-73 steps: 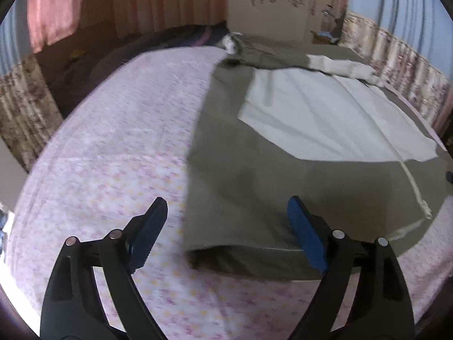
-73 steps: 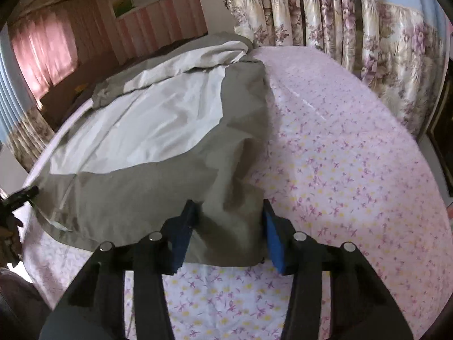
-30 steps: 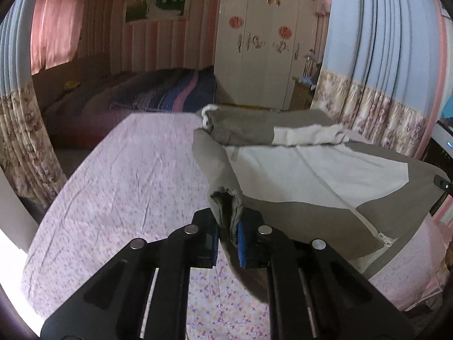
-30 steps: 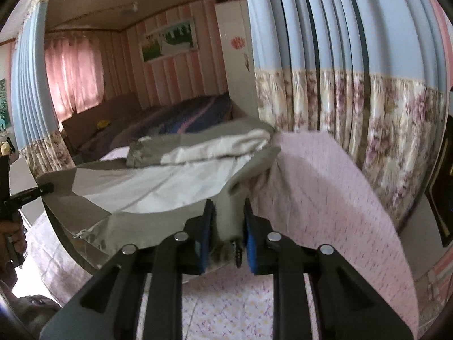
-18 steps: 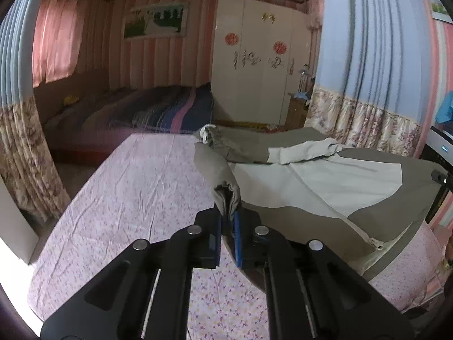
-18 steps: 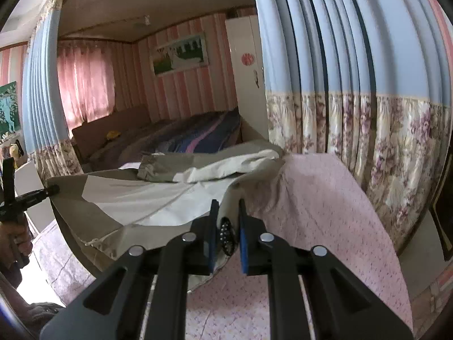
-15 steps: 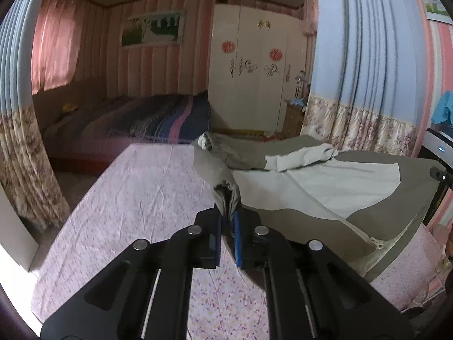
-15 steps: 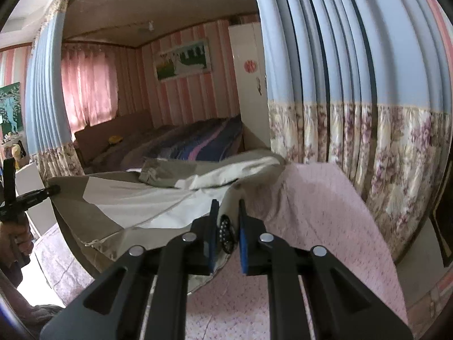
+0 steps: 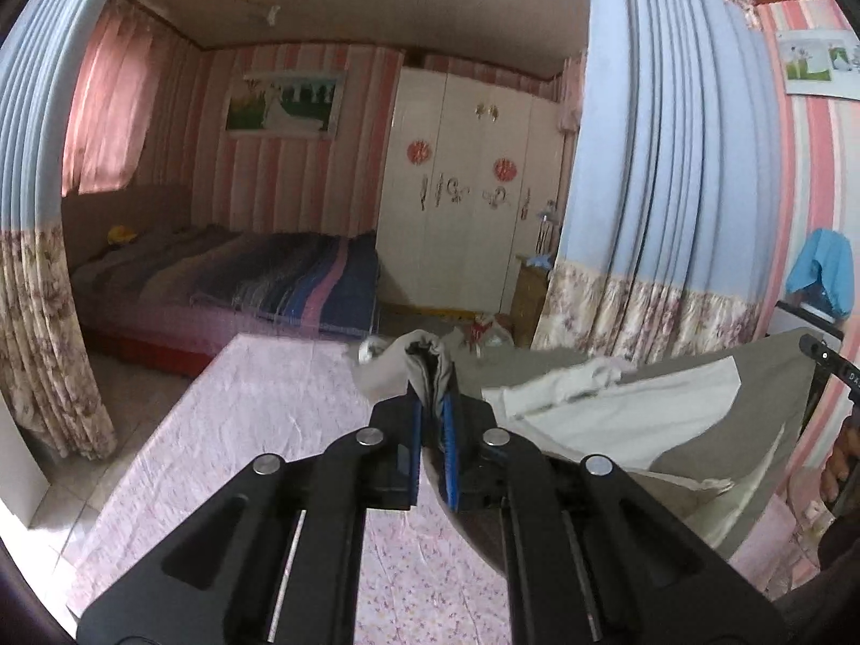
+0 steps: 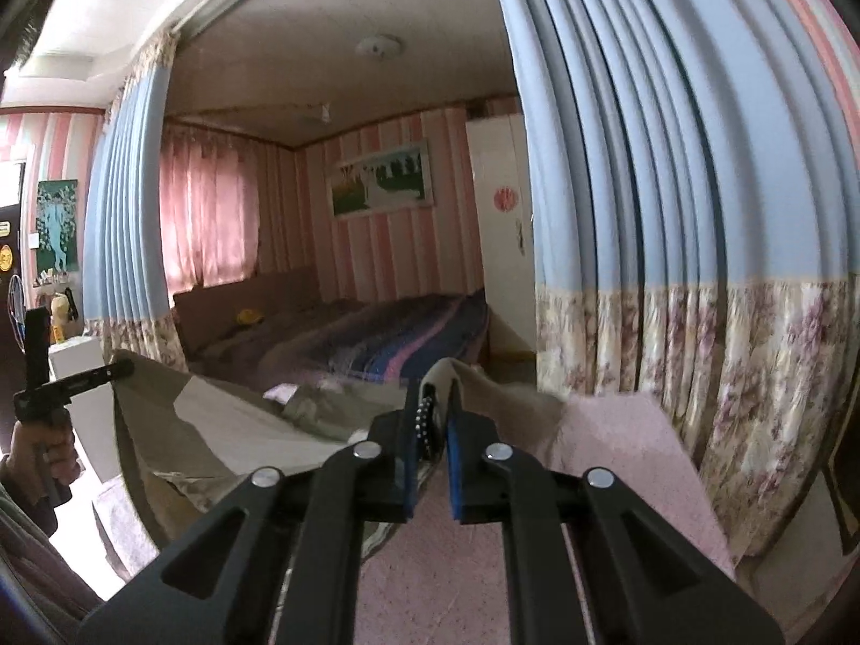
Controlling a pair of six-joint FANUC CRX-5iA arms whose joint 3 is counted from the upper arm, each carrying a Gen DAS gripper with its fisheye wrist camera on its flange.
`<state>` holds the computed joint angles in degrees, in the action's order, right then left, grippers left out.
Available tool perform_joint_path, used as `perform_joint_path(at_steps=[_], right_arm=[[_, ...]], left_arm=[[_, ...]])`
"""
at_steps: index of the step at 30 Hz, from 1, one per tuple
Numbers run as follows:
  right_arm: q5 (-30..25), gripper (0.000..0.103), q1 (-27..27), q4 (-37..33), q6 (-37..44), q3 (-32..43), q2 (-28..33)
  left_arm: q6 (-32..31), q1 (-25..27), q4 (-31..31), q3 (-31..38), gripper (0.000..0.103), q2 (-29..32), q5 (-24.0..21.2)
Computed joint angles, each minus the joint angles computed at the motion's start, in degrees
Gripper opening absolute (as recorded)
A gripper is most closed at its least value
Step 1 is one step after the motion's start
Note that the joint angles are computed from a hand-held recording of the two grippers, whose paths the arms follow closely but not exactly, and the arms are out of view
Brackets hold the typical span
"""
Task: Fold large clothes
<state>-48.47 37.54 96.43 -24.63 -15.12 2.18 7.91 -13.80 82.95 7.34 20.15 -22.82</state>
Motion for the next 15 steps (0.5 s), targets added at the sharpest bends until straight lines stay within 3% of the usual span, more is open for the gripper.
perform_joint_path(at_steps=[2,4,13,15], right_arm=[[-1.05,0.008,-0.13,1.27,-0.38,0.11,-0.22],[-1.53,0.008,-0.68,1.66,-0.43,0.53,0.06],[2.79,0.008,-6.21,-2.19,0.06,4.15,3.30],[3.81,0.008,-7.80,-2.14,0.72,5.39,4.33]], left_arm=[[-4.51,-1.01,4.00,-0.47,0.005,-0.55,2.16],[-3.80,-0.92,3.53,1.05,0.005,0.23,2.73],[15.58,0.42,-15.76,17.36,0.005,10.93,0.83],[24.20,1.19,-23.39,25.11,0.005,15.24,-1.23]])
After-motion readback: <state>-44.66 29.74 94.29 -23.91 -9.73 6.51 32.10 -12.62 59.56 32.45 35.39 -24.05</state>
